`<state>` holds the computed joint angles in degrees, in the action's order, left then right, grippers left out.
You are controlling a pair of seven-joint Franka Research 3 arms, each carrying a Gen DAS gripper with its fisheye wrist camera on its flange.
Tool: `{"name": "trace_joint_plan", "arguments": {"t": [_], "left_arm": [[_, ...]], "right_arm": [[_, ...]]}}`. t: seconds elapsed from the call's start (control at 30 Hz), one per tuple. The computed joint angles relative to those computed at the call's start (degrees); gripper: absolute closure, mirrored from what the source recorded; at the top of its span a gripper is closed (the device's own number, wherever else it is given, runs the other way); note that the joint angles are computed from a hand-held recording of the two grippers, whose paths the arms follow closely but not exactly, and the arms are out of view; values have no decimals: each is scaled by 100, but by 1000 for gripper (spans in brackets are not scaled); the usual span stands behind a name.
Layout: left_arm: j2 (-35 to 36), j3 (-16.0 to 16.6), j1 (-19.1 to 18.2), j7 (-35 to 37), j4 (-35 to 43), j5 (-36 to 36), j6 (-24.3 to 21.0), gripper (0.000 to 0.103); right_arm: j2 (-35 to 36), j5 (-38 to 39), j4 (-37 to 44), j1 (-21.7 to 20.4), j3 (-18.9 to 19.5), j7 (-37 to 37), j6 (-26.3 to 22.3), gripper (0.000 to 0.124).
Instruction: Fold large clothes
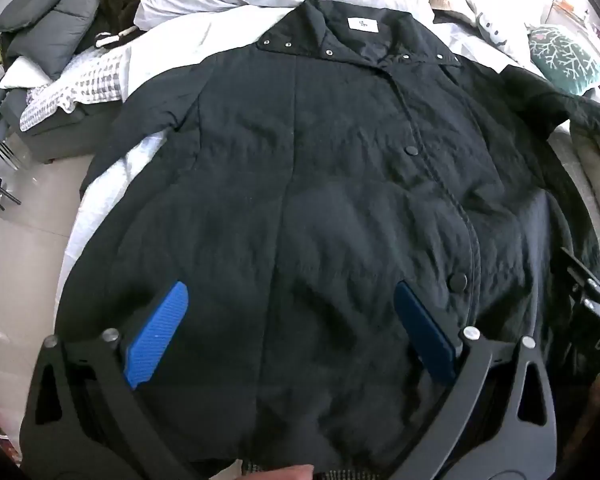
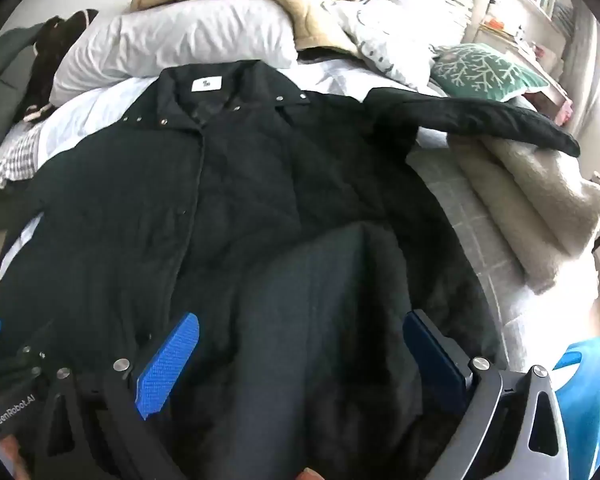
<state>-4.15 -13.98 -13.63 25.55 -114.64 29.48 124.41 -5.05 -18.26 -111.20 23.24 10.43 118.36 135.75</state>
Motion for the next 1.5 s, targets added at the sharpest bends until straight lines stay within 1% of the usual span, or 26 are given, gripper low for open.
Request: {"name": "trace_joint_plan", "arguments": {"t": [0.03,0.13,0.17,0.2,0.27,0.43,0.57,1.5], "left_arm": [[21,28,-1,149,48,-240,-47,0],[11,28,6,162,43,-236,-42,0],[-3,29,9,158,26,-241,-40,0],[-23,4,1,108,5,-120,-60,0],[-38,7,3,108,-25,-121,-35,0],[-77,-4,-3,116,-33,-143,-72,0],[-93,0,0,142,-45,-165,-71,0],[-42,0,-6,32,-67,-75,-84,0]], "right_arm": [[-1,53,8,3,-4,7,1,21],[102,238,151,45,2,-114,-103,21],[116,173,112,50,-5,-161,-51,21],[46,49,1,76,26,-42,38,21],[42,398,-13,56,-59,-331,64,21],[70,518,75,46,-51,-412,-65,21],[50,780,18,47,-78,-583,-14,21],[69,663,16,59,-44,-577,-49,21]]}}
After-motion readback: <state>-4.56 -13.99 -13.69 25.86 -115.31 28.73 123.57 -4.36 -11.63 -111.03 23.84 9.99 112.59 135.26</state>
